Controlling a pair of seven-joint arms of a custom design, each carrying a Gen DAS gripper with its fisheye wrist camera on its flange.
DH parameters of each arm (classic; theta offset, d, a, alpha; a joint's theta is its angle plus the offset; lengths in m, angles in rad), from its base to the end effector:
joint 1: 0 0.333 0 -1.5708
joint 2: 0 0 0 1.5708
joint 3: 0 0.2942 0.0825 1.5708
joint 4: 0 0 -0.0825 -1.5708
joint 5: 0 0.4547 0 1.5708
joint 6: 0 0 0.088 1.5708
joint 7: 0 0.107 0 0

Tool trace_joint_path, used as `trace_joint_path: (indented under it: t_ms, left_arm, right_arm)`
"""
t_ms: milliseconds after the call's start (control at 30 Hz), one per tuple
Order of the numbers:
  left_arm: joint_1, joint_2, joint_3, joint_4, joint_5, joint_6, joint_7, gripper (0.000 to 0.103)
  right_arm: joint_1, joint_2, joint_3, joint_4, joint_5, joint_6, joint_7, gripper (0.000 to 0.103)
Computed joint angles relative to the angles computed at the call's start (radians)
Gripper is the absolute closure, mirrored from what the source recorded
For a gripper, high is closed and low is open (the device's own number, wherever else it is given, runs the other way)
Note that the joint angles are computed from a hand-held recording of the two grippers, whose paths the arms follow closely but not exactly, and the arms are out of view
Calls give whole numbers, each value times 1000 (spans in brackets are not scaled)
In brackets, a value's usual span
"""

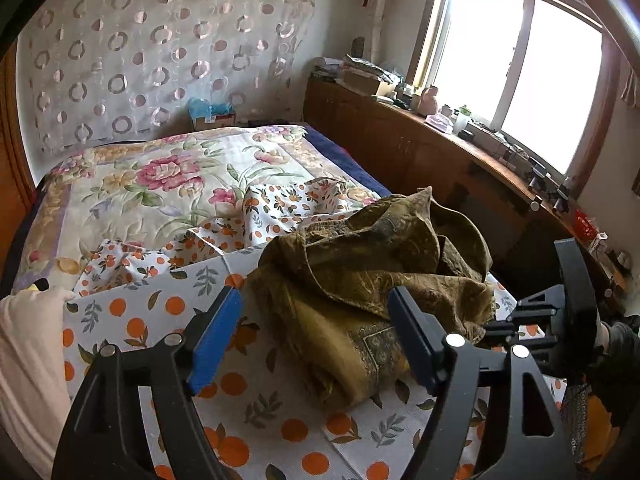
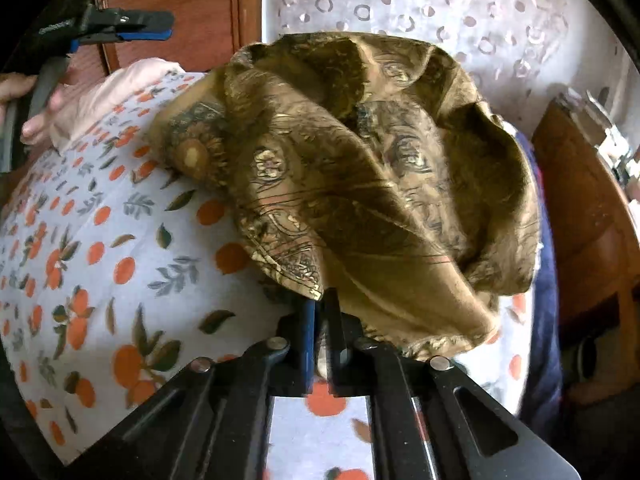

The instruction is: Fold small clothes

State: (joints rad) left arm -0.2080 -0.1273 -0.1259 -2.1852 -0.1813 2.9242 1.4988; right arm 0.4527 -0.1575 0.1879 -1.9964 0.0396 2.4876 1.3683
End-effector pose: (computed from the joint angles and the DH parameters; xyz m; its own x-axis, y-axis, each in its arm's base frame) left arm 0.5918 -0.1953 0.4917 -0.1942 -0.9609 0.1971 -0.6751 -0.0148 -0.7376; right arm 0.5029 0.3812 0.5617 0.7059 -0.6993 0.1124 -0.5180 -0.6179 -0.5915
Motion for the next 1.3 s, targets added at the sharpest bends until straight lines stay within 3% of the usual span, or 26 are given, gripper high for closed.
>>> trace_joint_path:
  t_ms: [100, 167, 300, 433, 600, 667, 733, 767, 967, 1067, 1167, 1300]
  left_arm:
    - [7, -3, -5, -5, 30, 6, -16, 26]
    - [8, -5, -8, -10, 43, 6, -30, 26]
    - [20, 17, -18, 9, 92, -9, -75, 26]
    - [31, 51, -27, 37, 128, -27, -114, 26]
    - [48, 110, -37, 97, 164, -66, -143, 26]
    - [53, 130, -43, 117, 170, -77, -143, 26]
    - [60, 156, -46, 147, 178, -92, -139, 26]
    - [64, 172, -47, 163, 185, -97, -140, 26]
    - [83, 294, -55, 298, 243, -142, -163, 26]
    - [85, 351, -56, 367, 278, -166, -166, 26]
    - [86, 398, -56, 426, 306, -193, -168, 26]
    - [89, 433, -52, 463, 325, -197, -175, 26]
  right_arm:
    - [-7, -26, -11, 7, 17, 86, 0, 100]
    - [-32, -23, -2, 40, -39, 140, 45, 100]
    - [-74, 67, -6, 187, -135, 171, 130, 100]
    - [-59, 230, -32, 371, -217, 64, 233, 100]
    - [0, 388, -72, 562, -213, -78, 289, 98]
    - [25, 402, -93, 581, -239, -97, 336, 84]
    - [35, 391, -108, 573, -261, -84, 374, 61]
    - [39, 412, -114, 602, -273, -70, 395, 55]
    - [22, 300, -124, 443, -301, 44, 455, 51]
    - [-11, 215, -96, 317, -201, 115, 366, 50]
    - [-29, 174, -74, 250, -109, 103, 266, 50]
    - [-37, 197, -64, 260, -148, 60, 259, 50]
